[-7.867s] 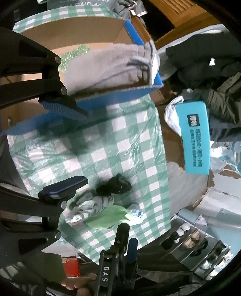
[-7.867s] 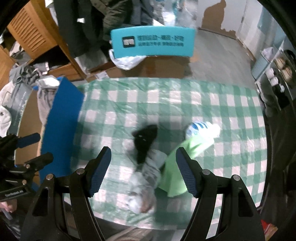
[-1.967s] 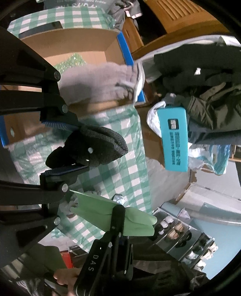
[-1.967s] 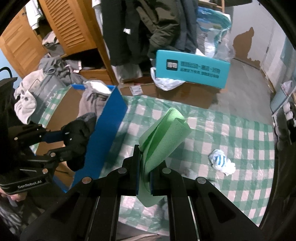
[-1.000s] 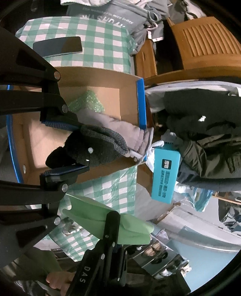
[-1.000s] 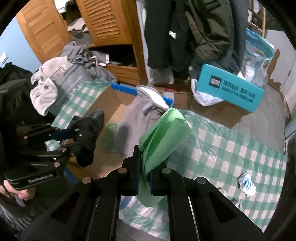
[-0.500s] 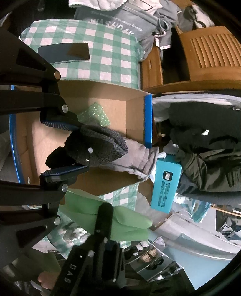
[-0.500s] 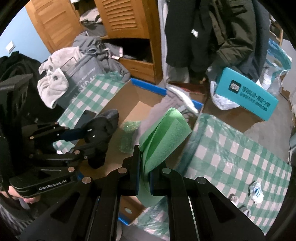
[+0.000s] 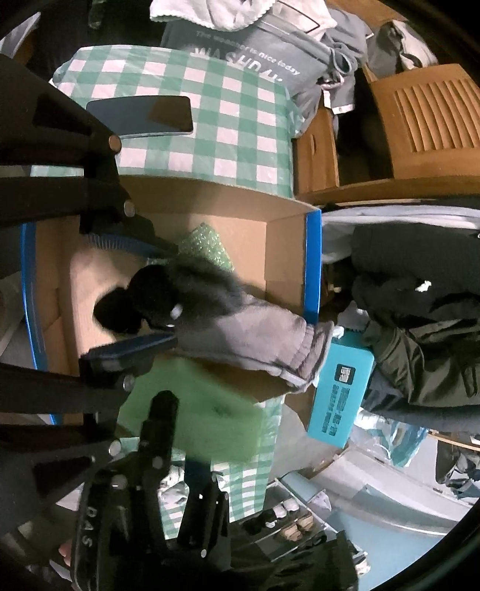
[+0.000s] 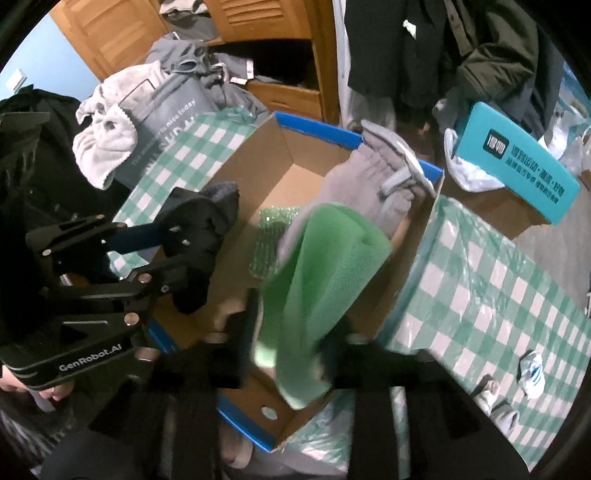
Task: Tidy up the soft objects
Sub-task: 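Open the left tool over the box while the right tool releases the green cloth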
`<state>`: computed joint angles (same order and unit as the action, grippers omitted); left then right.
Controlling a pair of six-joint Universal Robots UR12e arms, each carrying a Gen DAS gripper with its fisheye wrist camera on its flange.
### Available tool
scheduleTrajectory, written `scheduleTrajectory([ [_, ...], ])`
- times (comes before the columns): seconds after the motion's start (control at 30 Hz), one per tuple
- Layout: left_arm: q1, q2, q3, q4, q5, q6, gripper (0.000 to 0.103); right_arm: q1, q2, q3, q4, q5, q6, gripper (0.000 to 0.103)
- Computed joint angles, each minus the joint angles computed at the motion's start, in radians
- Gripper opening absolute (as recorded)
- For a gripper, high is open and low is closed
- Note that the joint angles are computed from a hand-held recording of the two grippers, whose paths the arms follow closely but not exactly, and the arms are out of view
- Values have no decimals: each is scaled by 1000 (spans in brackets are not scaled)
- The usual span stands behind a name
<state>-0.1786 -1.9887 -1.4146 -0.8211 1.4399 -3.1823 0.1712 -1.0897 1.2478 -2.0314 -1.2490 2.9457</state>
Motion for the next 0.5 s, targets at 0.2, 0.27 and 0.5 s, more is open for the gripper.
scheduleTrajectory([
  [0.2,-4,0,0,6,20,2,57,-4,-2,8,-3,-18,14,48],
  [0.27,-4,-1,2,3,18,1,57,-7,-4,11,-5,-23,21,49],
  [0.5,-13,-8,14,-9,19,19,57,-14,-14,25,-19,-35,31,51],
])
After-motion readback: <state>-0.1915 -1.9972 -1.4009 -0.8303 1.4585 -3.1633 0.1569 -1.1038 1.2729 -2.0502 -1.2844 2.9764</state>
